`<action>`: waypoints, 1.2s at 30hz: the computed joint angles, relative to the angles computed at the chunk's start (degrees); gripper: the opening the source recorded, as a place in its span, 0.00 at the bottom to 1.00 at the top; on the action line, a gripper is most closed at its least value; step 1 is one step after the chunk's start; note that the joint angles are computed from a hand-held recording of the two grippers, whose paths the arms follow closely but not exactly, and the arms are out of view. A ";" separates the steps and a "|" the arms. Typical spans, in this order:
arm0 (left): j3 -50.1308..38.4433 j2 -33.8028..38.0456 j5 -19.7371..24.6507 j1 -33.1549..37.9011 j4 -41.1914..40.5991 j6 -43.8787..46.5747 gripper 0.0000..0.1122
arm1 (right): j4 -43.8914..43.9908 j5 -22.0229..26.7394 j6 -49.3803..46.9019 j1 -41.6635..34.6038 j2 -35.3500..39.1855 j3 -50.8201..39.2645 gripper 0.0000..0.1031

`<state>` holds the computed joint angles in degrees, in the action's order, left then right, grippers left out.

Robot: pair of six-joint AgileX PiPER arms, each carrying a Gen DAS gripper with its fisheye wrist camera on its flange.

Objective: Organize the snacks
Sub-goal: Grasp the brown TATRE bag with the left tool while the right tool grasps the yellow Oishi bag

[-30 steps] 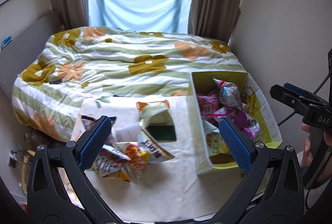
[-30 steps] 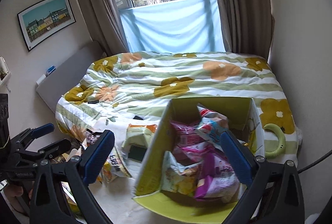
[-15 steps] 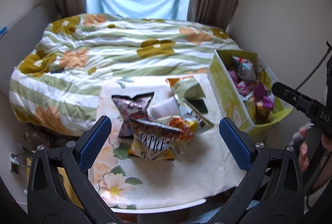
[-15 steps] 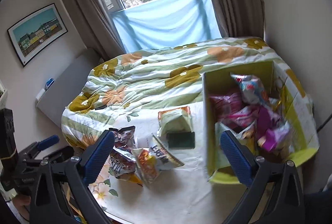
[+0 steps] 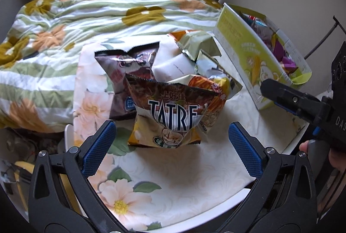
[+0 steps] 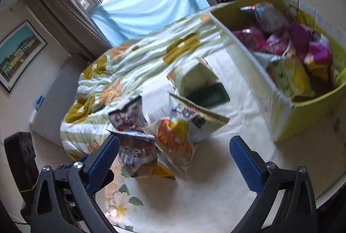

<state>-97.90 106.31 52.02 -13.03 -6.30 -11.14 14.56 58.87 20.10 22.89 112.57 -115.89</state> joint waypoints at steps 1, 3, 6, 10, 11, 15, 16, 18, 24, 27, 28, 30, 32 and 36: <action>0.29 0.66 -0.67 0.07 -0.33 0.28 0.92 | 0.35 -1.62 0.21 0.21 -0.21 1.86 0.99; 0.71 2.42 -2.26 0.04 -0.19 0.14 0.92 | 2.34 -4.93 -0.05 -0.16 -0.17 4.97 0.99; 0.39 5.36 -4.12 -0.16 1.14 -0.91 0.92 | 7.19 -9.58 0.41 -1.64 1.03 8.87 0.99; -0.05 7.76 -5.86 -1.05 4.34 -3.17 0.92 | 11.61 -13.28 0.92 -3.07 2.36 11.65 0.99; 0.32 7.77 -6.58 -1.24 4.81 -3.41 0.92 | 12.52 -14.13 0.34 -3.32 2.75 12.02 0.99; -1.51 9.69 -6.58 -2.04 5.67 -2.95 0.90 | 13.69 -13.46 -1.19 -3.71 5.05 9.30 0.99; -1.99 10.08 -6.51 -2.10 5.49 -2.75 0.87 | 13.83 -13.55 -1.47 -3.67 5.39 8.94 0.99; -2.33 10.25 -6.57 -2.47 5.57 -3.07 0.85 | 13.34 -13.24 -0.95 -3.39 6.30 7.50 0.99; -3.81 11.19 -5.52 -2.74 5.46 -3.62 0.71 | 14.15 -13.25 -1.01 -3.38 7.62 5.98 0.99; -4.10 11.30 -4.62 -2.87 6.20 -3.80 0.63 | 13.08 -13.22 -0.56 -3.21 7.84 5.52 0.99; -3.99 11.17 -4.39 -2.92 6.35 -3.80 0.60 | 12.89 -13.22 -0.43 -3.19 7.69 5.69 0.99; -3.50 10.72 -4.12 -2.65 5.56 -3.33 0.58 | 12.73 -12.77 -0.27 -3.20 7.99 5.34 0.99; -2.26 9.85 -4.22 -2.53 5.58 -3.67 0.58 | 12.39 -12.48 -0.14 -3.17 8.32 4.90 0.99; 0.44 7.82 -3.99 -2.77 6.36 -4.77 0.57 | 11.98 -12.07 -0.72 -3.07 8.40 4.98 0.99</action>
<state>-97.46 114.12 48.03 -15.81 0.07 -15.92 26.53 46.80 19.38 19.82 120.97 -110.91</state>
